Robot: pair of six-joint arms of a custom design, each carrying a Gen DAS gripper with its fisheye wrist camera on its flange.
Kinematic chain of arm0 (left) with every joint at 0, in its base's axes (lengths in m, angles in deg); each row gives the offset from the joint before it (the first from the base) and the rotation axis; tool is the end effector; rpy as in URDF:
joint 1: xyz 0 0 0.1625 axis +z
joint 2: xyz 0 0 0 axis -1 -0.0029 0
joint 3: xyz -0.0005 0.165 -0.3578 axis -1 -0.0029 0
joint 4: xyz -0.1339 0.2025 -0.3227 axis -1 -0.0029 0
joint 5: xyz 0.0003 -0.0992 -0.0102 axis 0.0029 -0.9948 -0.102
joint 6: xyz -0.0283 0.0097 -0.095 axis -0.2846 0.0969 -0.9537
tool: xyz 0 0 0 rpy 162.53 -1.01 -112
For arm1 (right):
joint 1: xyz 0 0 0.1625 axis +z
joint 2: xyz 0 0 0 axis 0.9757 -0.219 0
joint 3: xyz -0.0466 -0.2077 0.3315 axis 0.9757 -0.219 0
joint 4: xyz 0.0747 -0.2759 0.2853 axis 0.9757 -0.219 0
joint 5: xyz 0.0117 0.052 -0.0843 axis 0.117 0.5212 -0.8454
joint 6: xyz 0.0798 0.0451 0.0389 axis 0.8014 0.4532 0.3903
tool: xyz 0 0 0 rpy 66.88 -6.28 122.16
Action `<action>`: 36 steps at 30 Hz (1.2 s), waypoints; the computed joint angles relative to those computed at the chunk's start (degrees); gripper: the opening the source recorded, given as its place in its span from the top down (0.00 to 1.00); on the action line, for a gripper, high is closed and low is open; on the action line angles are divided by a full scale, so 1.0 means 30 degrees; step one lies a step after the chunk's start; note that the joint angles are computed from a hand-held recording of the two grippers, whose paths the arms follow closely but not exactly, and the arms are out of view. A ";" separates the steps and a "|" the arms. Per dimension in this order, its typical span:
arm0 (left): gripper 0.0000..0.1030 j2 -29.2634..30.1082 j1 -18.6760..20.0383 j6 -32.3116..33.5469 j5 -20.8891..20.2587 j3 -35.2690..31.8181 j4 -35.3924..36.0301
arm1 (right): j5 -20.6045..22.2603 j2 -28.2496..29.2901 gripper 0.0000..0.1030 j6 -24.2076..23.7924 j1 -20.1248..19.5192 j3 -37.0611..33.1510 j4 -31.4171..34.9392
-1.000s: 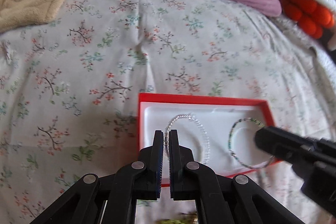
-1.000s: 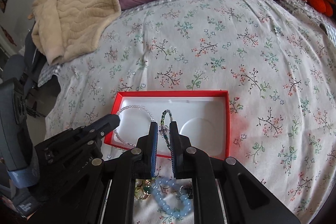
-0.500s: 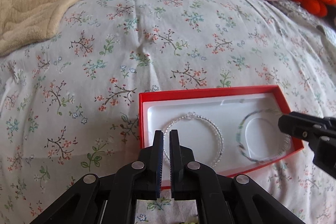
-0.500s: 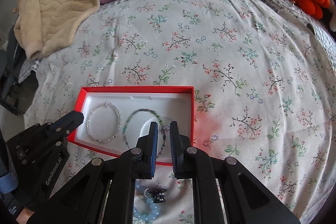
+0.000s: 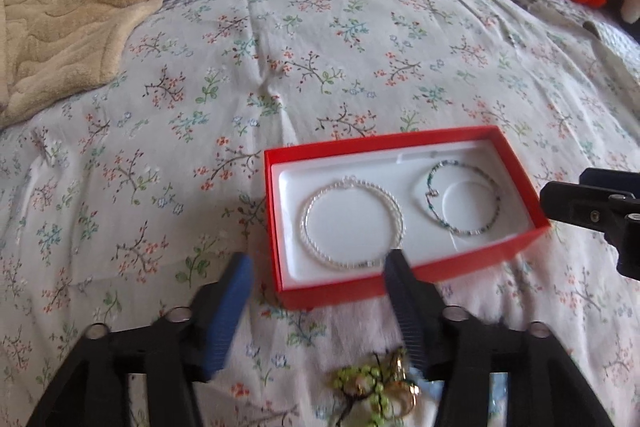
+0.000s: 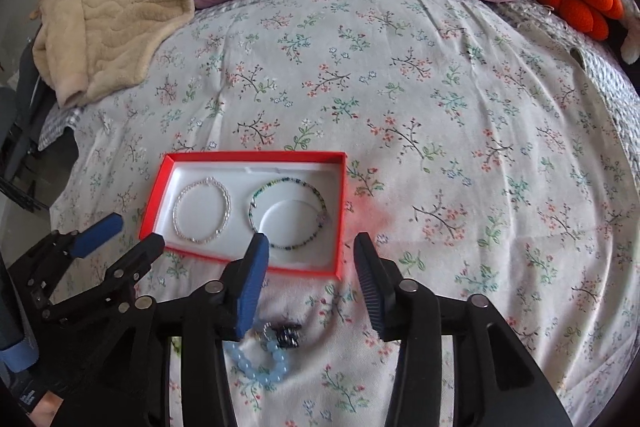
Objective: Organize jewelry
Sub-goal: 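Withdraw both grippers from the box back over the jewelry pile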
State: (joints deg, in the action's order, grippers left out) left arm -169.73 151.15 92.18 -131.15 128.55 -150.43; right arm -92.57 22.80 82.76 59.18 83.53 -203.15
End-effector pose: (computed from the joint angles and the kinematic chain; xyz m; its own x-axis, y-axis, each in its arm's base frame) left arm -0.0220 -0.4290 0.3844 -0.5434 0.5976 -0.5895 0.7642 0.6428 -0.0528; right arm 0.4675 -0.3638 -0.0385 -0.6841 0.2881 0.6701 -0.0723 0.8874 -0.4553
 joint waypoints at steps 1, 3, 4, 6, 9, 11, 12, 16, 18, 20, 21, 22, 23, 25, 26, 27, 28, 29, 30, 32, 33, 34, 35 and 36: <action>0.32 -0.0189 -0.0018 -0.0137 0.0042 -0.0016 0.0296 | 0.0083 -0.0066 0.49 0.0186 0.0151 -0.0025 0.0358; 0.24 -0.0426 -0.0004 -0.0446 0.0072 -0.0084 0.0833 | 0.0167 -0.0066 0.45 0.0377 0.0320 -0.0118 0.0737; 0.22 -0.0556 0.0030 -0.0639 0.0044 -0.0139 0.1165 | 0.0256 -0.0101 0.43 0.0537 0.0490 -0.0145 0.1017; 0.18 -0.0783 0.0129 -0.1137 -0.0037 -0.0330 0.1961 | 0.0424 -0.0089 0.41 0.0672 0.0682 -0.0200 0.1264; 0.14 -0.1098 0.0143 -0.1706 0.0100 -0.0442 0.2837 | 0.0704 -0.0057 0.38 0.0825 0.0871 -0.0231 0.1523; 0.11 -0.1372 0.0108 -0.1881 0.0337 -0.0410 0.3255 | 0.0984 0.0001 0.37 0.0963 0.0997 -0.0292 0.1853; 0.10 -0.1523 0.0090 -0.1928 0.0474 -0.0383 0.3460 | 0.1114 0.0039 0.36 0.0994 0.1042 -0.0310 0.1963; 0.09 -0.1938 0.0227 -0.2045 0.0688 -0.0438 0.4371 | 0.1648 0.0220 0.35 0.1122 0.1244 -0.0376 0.2242; 0.09 -0.2063 0.0366 -0.2095 0.0658 -0.0516 0.4782 | 0.1792 0.0263 0.34 0.1149 0.1286 -0.0407 0.2291; 0.08 -0.2133 0.0578 -0.2131 0.0541 -0.0655 0.5232 | 0.1991 0.0335 0.34 0.1226 0.1349 -0.0462 0.2487; 0.08 -0.2130 0.0704 -0.2157 0.0490 -0.0746 0.5439 | 0.2126 0.0378 0.34 0.1230 0.1367 -0.0499 0.2623; 0.08 -0.2107 0.0830 -0.2208 0.0460 -0.0844 0.5634 | 0.2185 0.0386 0.34 0.1219 0.1370 -0.0502 0.2675; 0.08 -0.2076 0.0996 -0.2264 0.0431 -0.0944 0.5802 | 0.2286 0.0421 0.34 0.1159 0.1377 -0.0514 0.2750; 0.08 -0.1995 0.1302 -0.2423 0.0420 -0.1129 0.6050 | 0.2416 0.0491 0.33 0.1111 0.1396 -0.0583 0.2900; 0.08 -0.1908 0.1482 -0.2530 0.0383 -0.1263 0.6174 | 0.2455 0.0554 0.33 0.1086 0.1413 -0.0650 0.3076; 0.08 -0.1840 0.1624 -0.2605 0.0319 -0.1373 0.6264 | 0.2501 0.0606 0.33 0.1054 0.1419 -0.0686 0.3208; 0.08 -0.1780 0.1769 -0.2678 0.0224 -0.1486 0.6353 | 0.2525 0.0638 0.33 0.1059 0.1415 -0.0717 0.3276; 0.08 -0.1710 0.1915 -0.2756 0.0093 -0.1611 0.6440 | 0.2596 0.0673 0.33 0.1043 0.1402 -0.0727 0.3369; 0.08 -0.1656 0.2039 -0.2806 -0.0037 -0.1715 0.6509 | 0.2654 0.0695 0.33 0.1003 0.1384 -0.0711 0.3378; 0.08 -0.1558 0.2246 -0.2869 -0.0368 -0.1869 0.6642 | 0.2793 0.0740 0.33 0.0927 0.1336 -0.0655 0.3357; 0.08 -0.1502 0.2300 -0.2876 -0.0463 -0.1909 0.6671 | 0.2868 0.0764 0.33 0.0924 0.1297 -0.0622 0.3383; 0.08 -0.1471 0.2357 -0.2870 -0.0552 -0.1921 0.6721 | 0.2908 0.0800 0.33 0.0943 0.1282 -0.0624 0.3395; 0.08 -0.1442 0.2402 -0.2841 -0.0625 -0.1912 0.6765 | 0.3037 0.0822 0.33 0.0937 0.1219 -0.0567 0.3422; 0.08 -0.1416 0.2453 -0.2760 -0.0709 -0.1884 0.6773 | 0.3093 0.0834 0.33 0.0958 0.1192 -0.0537 0.3439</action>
State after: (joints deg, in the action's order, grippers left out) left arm -173.98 158.51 83.90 -133.28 122.89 -130.12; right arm -83.29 25.30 85.63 62.76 81.92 -192.83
